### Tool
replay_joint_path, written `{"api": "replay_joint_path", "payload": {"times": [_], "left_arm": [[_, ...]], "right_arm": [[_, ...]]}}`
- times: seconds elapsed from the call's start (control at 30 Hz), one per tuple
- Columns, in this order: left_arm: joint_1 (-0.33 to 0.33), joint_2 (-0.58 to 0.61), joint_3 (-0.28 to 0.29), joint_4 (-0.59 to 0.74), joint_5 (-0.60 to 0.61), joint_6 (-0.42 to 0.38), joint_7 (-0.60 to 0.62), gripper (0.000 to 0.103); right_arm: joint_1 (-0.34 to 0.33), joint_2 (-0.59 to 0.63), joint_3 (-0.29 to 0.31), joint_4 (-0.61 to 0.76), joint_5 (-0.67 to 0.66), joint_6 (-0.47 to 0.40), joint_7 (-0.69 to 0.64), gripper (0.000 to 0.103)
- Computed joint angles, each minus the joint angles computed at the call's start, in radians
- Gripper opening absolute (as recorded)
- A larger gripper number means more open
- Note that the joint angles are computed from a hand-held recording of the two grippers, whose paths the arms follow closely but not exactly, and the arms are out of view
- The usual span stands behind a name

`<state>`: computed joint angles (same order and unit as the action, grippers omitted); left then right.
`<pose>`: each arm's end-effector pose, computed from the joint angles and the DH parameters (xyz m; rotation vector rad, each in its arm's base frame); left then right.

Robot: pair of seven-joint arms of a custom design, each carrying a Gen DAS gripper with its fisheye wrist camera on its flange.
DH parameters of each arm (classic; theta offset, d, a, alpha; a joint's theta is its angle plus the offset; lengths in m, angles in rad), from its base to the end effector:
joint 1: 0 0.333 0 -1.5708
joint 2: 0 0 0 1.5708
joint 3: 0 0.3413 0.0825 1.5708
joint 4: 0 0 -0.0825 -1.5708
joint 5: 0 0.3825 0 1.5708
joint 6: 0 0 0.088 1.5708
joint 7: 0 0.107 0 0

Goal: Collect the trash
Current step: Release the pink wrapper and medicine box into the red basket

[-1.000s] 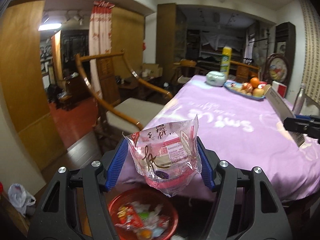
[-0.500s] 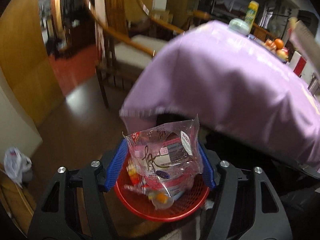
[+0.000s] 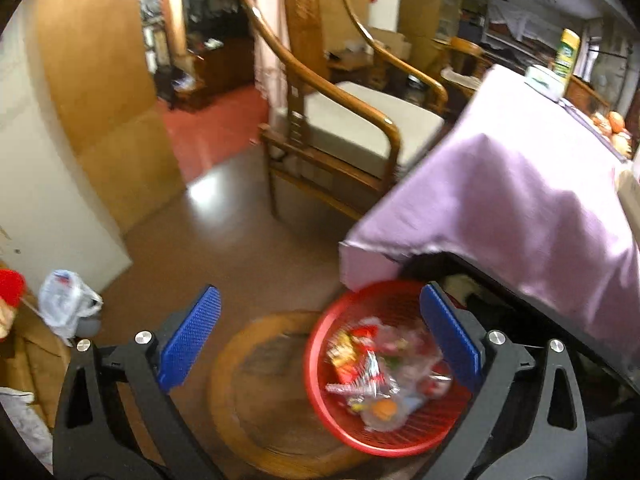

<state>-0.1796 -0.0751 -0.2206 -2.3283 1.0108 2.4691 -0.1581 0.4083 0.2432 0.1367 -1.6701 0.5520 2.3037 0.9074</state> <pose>0.4722 -0.2029 0.4149 -2.1649 1.1813 -0.4830 0.5746 0.3502 0.5328 -2.3723 0.8220 0.0702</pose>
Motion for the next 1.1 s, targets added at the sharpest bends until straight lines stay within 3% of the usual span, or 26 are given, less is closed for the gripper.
{"api": "replay_joint_path", "payload": {"times": [0.2,0.63,0.77,0.83,1.1], "left_arm": [[0.005,-0.006,0.001,-0.016,0.002,-0.039,-0.019,0.096],[0.02,0.0,0.019,-0.067,-0.019,0.013,-0.015,0.096],[0.032,-0.007,0.026,-0.086,-0.039,0.036,-0.015,0.096],[0.036,-0.012,0.025,-0.092,-0.04,0.042,-0.022,0.096],[0.031,-0.01,0.012,-0.078,-0.043,0.041,0.002,0.096]], "right_arm": [[0.036,0.045,0.012,0.03,-0.052,-0.064,0.011,0.044],[0.085,0.135,0.009,0.114,-0.123,-0.131,0.07,0.044],[0.093,0.143,0.011,0.111,-0.136,-0.121,0.051,0.047],[0.105,0.139,0.007,0.098,-0.156,-0.093,0.05,0.06],[0.097,0.103,0.0,0.033,-0.169,-0.025,0.027,0.06]]}}
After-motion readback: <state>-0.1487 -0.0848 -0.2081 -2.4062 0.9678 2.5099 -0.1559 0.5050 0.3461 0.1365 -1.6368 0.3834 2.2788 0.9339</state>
